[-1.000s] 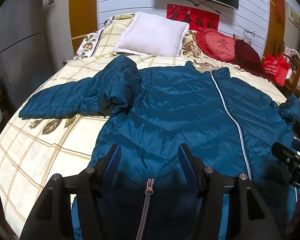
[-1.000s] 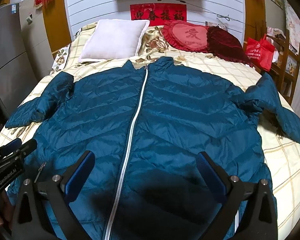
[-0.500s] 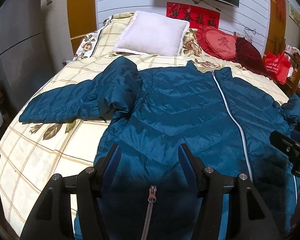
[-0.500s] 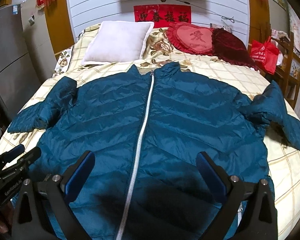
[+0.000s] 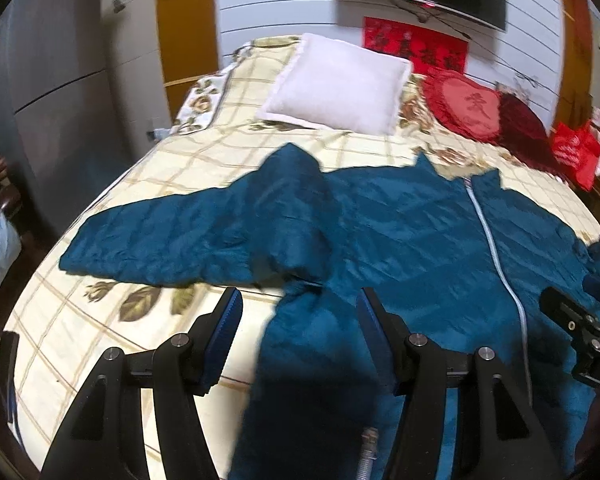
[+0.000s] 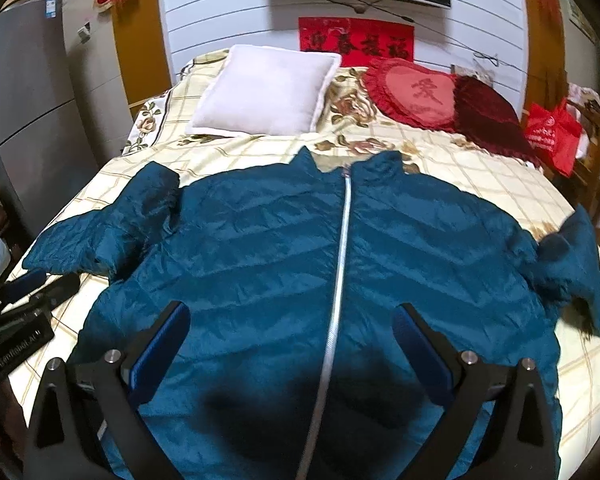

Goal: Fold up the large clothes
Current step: 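Move the left tool to the sleeve cuff and grasp it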

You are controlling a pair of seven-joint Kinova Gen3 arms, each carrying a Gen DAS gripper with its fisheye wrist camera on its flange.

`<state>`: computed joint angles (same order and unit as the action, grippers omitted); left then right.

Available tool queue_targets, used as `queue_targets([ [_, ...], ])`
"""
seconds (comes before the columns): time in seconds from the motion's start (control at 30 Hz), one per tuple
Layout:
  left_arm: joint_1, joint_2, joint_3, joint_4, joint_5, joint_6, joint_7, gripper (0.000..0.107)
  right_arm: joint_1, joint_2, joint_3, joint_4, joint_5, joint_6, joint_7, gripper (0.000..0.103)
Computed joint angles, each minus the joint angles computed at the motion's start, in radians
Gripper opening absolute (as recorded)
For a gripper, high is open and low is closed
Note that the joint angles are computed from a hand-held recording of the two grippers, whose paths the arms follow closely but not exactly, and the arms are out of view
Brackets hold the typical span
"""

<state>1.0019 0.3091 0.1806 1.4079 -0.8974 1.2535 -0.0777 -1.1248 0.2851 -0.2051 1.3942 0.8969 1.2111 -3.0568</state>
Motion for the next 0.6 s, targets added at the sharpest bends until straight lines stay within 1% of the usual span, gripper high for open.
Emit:
queue_targets([
  [0.07,-0.031,-0.038,-0.011,0.053,0.020,-0.033,0.031,0.047,0.009,0.019,0.003,-0.022,-0.003,-0.014,0.024,0.103],
  [0.3,-0.180,-0.148,-0.001,0.227,0.078,-0.107,0.147,0.047,0.020,0.074,0.035,-0.082,-0.059,-0.072,0.102,0.103],
  [0.37,-0.220,-0.177,0.002,0.280,0.074,-0.125,0.191,0.047,0.019,0.088,0.043,-0.096,-0.080,-0.087,0.124,0.103],
  [0.5,-0.312,-0.206,0.014,0.329,0.111,-0.143,0.185,0.047,0.010,0.113,0.064,-0.121,-0.107,-0.101,0.162,0.103],
  [0.6,-0.373,-0.228,0.016,0.375,0.119,-0.165,0.215,0.047,0.005,0.125,0.076,-0.136,-0.127,-0.101,0.182,0.103],
])
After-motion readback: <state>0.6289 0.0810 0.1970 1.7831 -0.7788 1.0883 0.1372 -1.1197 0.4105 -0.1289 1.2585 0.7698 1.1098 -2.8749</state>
